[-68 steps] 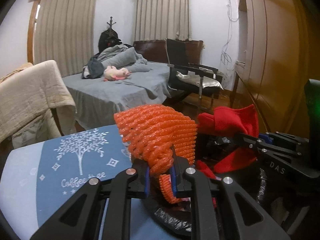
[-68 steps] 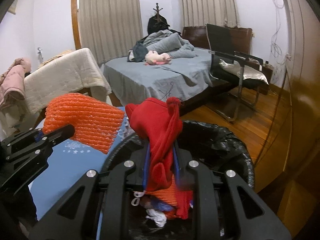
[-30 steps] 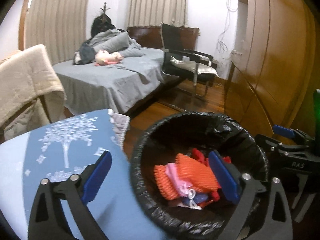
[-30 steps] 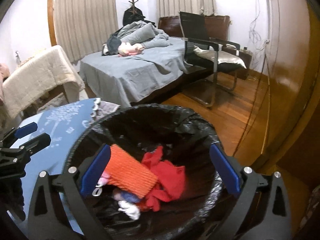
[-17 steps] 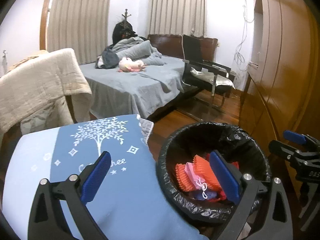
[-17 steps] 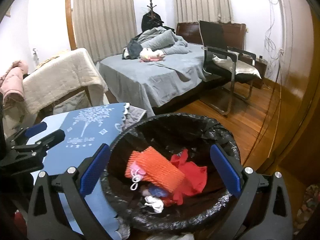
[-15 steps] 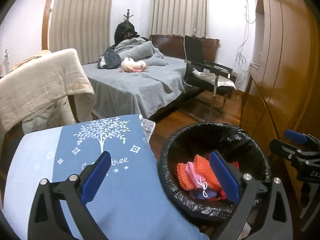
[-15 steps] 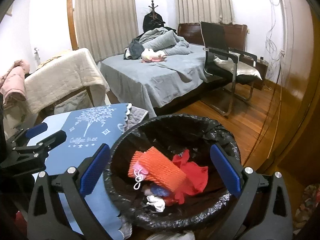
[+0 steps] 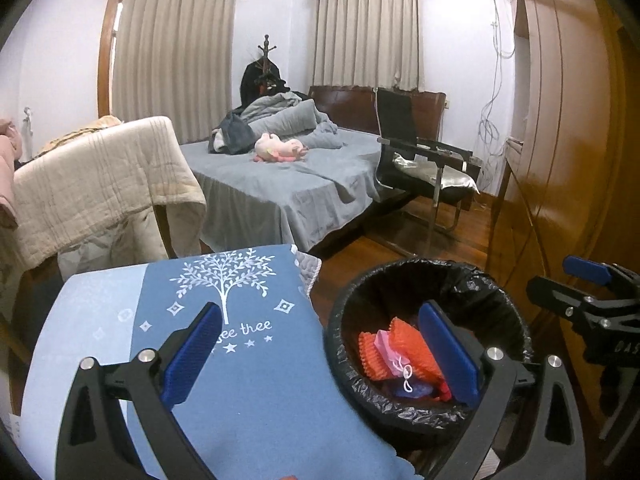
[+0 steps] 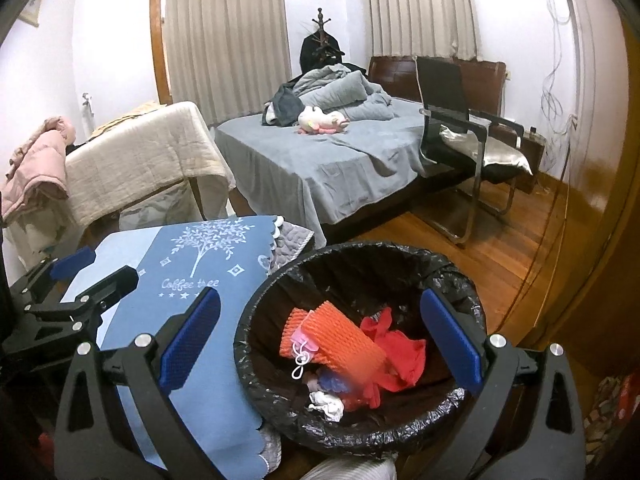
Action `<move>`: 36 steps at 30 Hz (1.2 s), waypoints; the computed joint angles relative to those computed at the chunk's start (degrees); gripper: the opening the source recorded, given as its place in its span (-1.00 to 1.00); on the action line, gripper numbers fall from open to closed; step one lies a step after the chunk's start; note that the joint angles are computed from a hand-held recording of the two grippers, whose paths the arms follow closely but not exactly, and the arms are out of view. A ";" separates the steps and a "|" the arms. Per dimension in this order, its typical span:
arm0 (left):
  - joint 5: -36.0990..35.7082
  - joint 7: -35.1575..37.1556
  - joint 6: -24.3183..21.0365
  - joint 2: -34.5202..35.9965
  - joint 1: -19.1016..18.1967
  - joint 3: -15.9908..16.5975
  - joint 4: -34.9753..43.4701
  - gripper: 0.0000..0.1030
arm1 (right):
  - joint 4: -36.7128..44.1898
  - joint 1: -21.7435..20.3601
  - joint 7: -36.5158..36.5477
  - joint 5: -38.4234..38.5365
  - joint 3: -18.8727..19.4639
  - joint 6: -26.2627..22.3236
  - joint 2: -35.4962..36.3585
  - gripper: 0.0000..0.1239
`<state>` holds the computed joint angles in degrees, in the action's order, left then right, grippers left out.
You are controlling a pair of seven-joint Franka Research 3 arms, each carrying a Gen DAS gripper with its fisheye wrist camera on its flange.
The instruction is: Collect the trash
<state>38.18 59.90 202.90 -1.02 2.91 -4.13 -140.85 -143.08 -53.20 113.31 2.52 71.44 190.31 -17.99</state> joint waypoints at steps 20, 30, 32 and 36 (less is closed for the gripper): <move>-2.17 2.05 0.88 -1.60 -0.55 0.23 -1.45 0.88 | 0.21 0.70 -0.03 0.38 -0.16 0.01 -0.69 0.57; -2.19 2.01 0.77 -1.64 -0.62 0.28 -1.30 0.88 | 0.17 0.53 0.22 0.22 0.00 0.20 -0.86 0.57; -2.41 2.19 0.82 -1.62 -0.59 0.23 -1.33 0.88 | 0.21 0.32 0.31 0.24 0.23 0.16 -0.91 0.57; -2.38 2.22 0.90 -1.57 -0.57 0.26 -1.34 0.88 | 0.16 0.28 0.47 0.14 0.27 0.20 -0.96 0.57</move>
